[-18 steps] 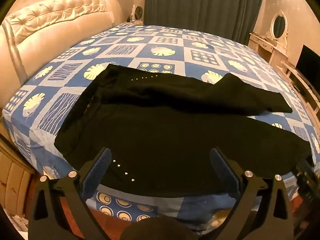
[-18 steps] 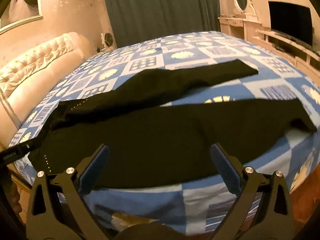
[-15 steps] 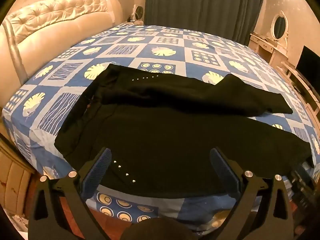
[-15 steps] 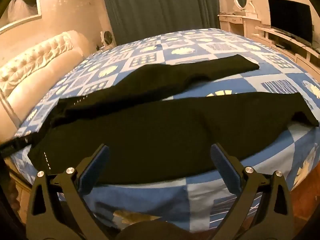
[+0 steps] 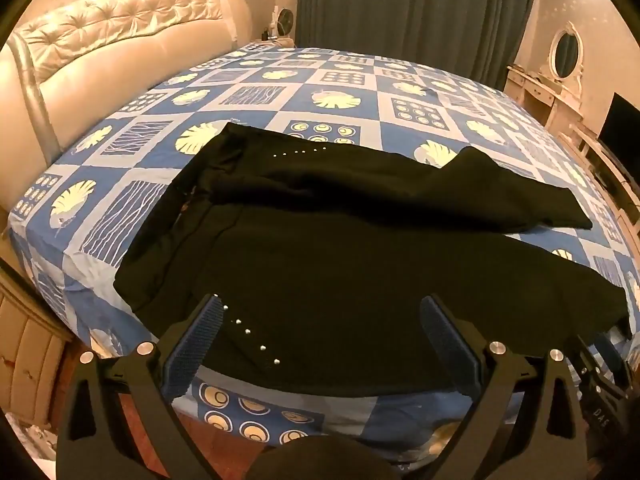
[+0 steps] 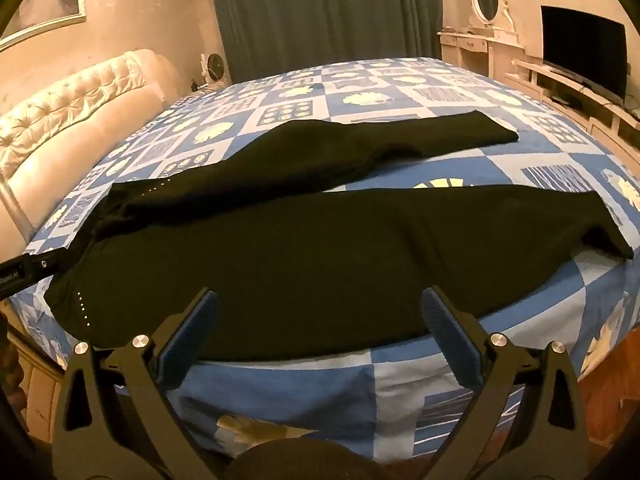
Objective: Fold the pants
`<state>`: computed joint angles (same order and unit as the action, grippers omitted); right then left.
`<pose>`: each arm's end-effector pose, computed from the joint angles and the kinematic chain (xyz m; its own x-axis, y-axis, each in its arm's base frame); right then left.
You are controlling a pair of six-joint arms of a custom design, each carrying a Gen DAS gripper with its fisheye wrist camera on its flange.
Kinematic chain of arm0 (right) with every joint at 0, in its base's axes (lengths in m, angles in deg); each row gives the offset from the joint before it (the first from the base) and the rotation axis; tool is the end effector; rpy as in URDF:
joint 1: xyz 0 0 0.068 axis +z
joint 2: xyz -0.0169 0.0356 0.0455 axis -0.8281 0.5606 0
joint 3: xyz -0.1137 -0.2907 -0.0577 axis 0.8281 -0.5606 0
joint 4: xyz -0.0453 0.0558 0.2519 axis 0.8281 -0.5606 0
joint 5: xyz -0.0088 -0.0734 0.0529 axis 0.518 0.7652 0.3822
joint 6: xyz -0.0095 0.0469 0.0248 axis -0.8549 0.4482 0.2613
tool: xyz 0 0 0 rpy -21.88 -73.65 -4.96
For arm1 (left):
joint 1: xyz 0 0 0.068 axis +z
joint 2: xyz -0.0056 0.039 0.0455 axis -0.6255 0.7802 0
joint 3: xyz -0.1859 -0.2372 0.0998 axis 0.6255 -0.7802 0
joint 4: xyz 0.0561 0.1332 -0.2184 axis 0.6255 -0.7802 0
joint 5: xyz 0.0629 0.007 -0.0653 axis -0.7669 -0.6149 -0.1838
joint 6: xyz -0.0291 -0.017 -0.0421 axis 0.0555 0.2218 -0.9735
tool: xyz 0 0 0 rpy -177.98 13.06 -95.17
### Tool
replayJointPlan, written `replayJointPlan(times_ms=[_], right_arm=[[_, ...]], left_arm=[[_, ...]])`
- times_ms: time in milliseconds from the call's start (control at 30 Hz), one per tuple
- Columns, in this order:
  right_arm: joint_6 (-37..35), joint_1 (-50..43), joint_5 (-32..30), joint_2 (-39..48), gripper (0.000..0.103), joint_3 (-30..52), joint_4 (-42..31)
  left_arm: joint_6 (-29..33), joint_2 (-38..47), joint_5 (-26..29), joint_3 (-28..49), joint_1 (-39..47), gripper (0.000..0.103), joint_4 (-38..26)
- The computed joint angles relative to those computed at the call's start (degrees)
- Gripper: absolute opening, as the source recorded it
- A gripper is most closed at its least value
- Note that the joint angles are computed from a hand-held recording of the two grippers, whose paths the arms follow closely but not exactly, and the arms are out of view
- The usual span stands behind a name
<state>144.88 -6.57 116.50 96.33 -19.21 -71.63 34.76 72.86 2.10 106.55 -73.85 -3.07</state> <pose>0.1754 0.1670 0.1986 -0.4970 0.5398 -0.6794 0.5831 0.7876 0.1991 0.2703 -0.1856 0.2298 -0.6985 0.2723 -0.6618 0.3982 0.9163 -0.0432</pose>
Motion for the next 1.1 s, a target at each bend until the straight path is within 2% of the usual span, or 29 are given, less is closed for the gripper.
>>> replayJointPlan(times_ms=[1100], right_arm=[[-0.08, 0.54, 0.57, 0.25, 0.101, 0.48, -0.50]], left_arm=[[0.32, -0.07, 0.37, 0.13, 0.05, 0.099, -0.75]])
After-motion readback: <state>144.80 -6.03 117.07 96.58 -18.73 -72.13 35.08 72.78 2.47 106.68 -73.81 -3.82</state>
